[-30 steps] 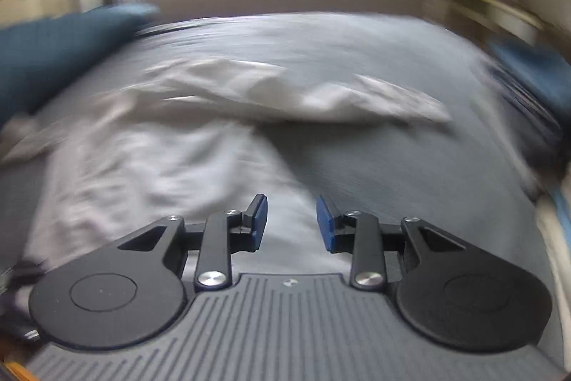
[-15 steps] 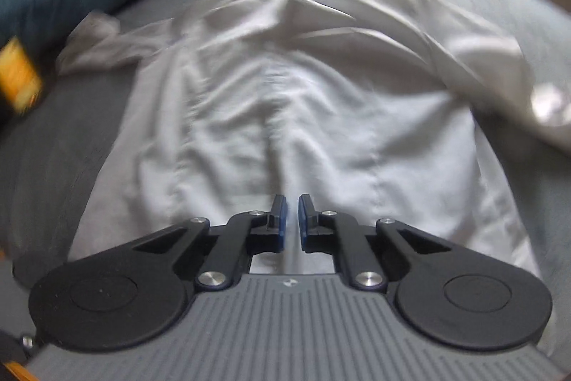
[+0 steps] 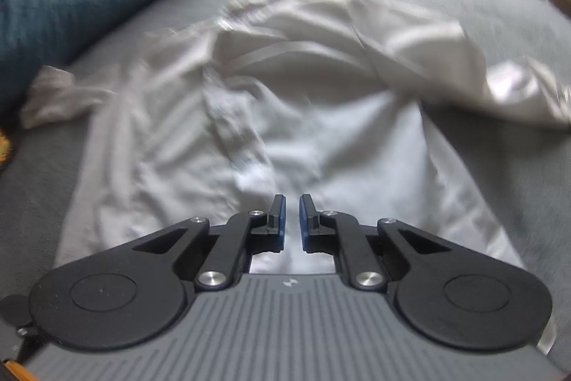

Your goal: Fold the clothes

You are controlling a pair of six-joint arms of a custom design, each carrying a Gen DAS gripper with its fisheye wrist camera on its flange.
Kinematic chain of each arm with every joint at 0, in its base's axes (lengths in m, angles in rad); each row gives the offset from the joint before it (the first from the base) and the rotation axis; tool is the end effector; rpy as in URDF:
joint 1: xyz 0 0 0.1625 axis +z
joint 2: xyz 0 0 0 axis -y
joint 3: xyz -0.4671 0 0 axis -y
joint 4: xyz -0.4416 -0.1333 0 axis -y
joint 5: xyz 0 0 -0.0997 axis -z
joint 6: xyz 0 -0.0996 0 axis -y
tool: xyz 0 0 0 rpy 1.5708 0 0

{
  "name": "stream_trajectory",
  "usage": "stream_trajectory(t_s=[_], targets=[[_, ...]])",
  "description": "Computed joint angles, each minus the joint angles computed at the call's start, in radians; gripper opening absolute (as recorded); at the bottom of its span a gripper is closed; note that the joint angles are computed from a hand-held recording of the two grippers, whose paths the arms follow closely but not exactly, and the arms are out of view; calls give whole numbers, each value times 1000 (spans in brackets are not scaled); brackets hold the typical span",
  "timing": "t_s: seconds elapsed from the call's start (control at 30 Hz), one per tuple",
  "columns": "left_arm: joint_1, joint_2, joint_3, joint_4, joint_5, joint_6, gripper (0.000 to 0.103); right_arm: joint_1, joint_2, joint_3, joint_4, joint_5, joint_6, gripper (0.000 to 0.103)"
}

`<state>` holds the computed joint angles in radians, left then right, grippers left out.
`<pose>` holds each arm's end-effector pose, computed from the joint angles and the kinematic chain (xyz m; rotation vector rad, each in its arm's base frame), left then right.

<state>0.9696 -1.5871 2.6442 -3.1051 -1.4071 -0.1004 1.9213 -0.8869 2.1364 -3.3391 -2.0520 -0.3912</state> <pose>-0.0707 -0.3675 0.2034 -0.6923 -2.9506 0.7776 0.2759 -0.5006 0.0783 0.7770 -2.4610 0.6705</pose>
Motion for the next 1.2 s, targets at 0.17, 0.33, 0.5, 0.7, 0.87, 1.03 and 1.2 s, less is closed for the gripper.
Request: stream_trajectory(t_s=[0.17, 0.33, 0.5, 0.7, 0.87, 1.03, 1.2], targets=[[-7, -11, 3, 8, 8, -5, 72, 34, 33, -31, 36, -11, -133, 17], [-9, -21, 5, 17, 15, -10, 72, 48, 102, -76, 57, -70, -214, 31], [5, -17, 2, 11, 3, -10, 72, 46, 136, -112, 67, -119, -222, 29], [21, -7, 0, -1, -22, 1, 72, 19, 98, -106, 68, -63, -150, 6], [51, -9, -4, -3, -73, 1, 72, -30, 37, -73, 70, 118, -103, 4], [78, -10, -8, -12, -113, -38, 72, -49, 55, -85, 73, 204, -163, 4], [98, -35, -10, 4, -134, -66, 72, -53, 104, -112, 74, 235, -236, 4]])
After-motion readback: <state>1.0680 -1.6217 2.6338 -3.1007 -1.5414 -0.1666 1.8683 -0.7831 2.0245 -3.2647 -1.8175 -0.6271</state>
